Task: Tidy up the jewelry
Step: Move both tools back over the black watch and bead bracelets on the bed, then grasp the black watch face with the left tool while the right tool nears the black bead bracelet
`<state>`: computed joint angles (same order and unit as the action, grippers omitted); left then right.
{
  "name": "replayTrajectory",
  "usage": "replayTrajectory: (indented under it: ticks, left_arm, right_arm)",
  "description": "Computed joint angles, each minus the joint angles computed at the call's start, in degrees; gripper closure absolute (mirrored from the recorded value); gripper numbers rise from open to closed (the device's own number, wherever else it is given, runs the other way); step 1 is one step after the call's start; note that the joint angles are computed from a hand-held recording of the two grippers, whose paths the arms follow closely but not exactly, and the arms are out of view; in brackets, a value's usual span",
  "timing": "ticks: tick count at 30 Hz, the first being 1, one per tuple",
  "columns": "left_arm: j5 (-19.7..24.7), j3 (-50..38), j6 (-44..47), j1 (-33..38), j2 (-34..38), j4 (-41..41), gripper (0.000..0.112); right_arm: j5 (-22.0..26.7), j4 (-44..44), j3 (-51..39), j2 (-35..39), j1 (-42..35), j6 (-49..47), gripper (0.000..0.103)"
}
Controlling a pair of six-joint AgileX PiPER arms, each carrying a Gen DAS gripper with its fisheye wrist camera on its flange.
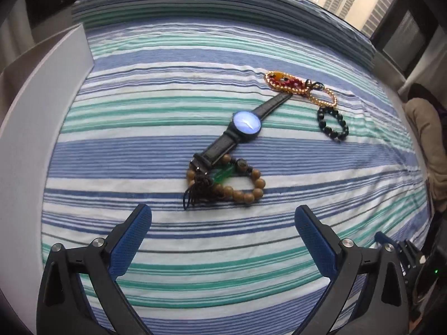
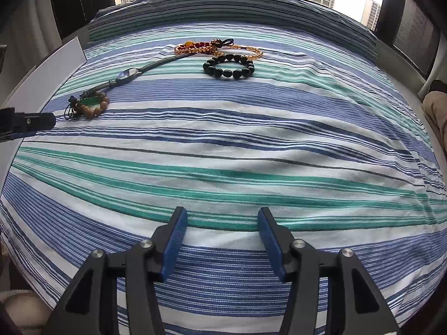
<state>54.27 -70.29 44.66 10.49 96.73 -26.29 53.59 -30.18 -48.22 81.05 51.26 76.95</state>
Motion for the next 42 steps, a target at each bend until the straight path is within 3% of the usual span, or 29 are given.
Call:
replayTrajectory:
  ticks: [8, 12, 15, 16, 19, 21, 29, 32, 36, 38, 42]
  left_arm:
    - [6.98, -24.58, -10.87, -16.12, 19.29, 15.22, 0.013]
    - [8.42, -30.84, -15.15, -19.31, 25.51, 20.32, 0.025]
    - [8.03, -31.45, -15.11, -19.05, 26.34, 19.66, 0.045]
    - [6.87, -30.28, -14.06, -18.76, 25.46, 18.84, 0.072]
    - [8.74, -31.26, -13.97, -17.42, 25.57, 16.98, 0.071]
    - [7.75, -30.31, -14.28, -16.33, 24.89, 16.7, 0.071]
    - [10.35, -31.29, -11.89, -3.43, 21.66, 10.37, 0.071]
    - [10.63, -29.94, -9.99, 1.37, 19.92, 10.4, 0.071]
    - [10.09, -23.85, -7.58, 6.27, 17.01, 9.66, 0.071]
    - [10.02, -20.3, -6.43, 8.15, 15.28, 10.18, 0.071]
    - [7.44, -14.31, -4.02, 10.03, 12.51, 8.65, 0.071]
  right_arm:
    - [0.17, -0.33, 0.1, -0.22, 0.3, 0.5, 0.048]
    - [-0.09, 0.08, 0.05, -0.24, 0.11, -0.03, 0.047]
    - [-0.25, -0.06, 0.0, -0.04, 0.3, -0.13, 0.045]
    - [-0.37, -0.08, 0.03, -0.06, 0.29, -0.05, 0.045]
    - [-0.42, 0.06, -0.24, 0.24, 0.34, -0.15, 0.042]
    - [-0.57, 0.04, -0.43, 0.57, 0.4, -0.33, 0.039]
    - [-2.52, 3.07, 0.27, -1.01, -1.97, -2.9, 0.038]
    - [-9.43, 12.79, 2.13, -5.84, -10.06, -13.09, 0.039]
    - [-8.51, 19.45, -6.23, -3.59, -22.08, -30.65, 0.039]
    - [-7.45, 21.3, -14.4, 2.21, -27.42, -42.02, 0.039]
    - [-0.3, 29.91, -36.3, 22.23, -34.31, -64.93, 0.043]
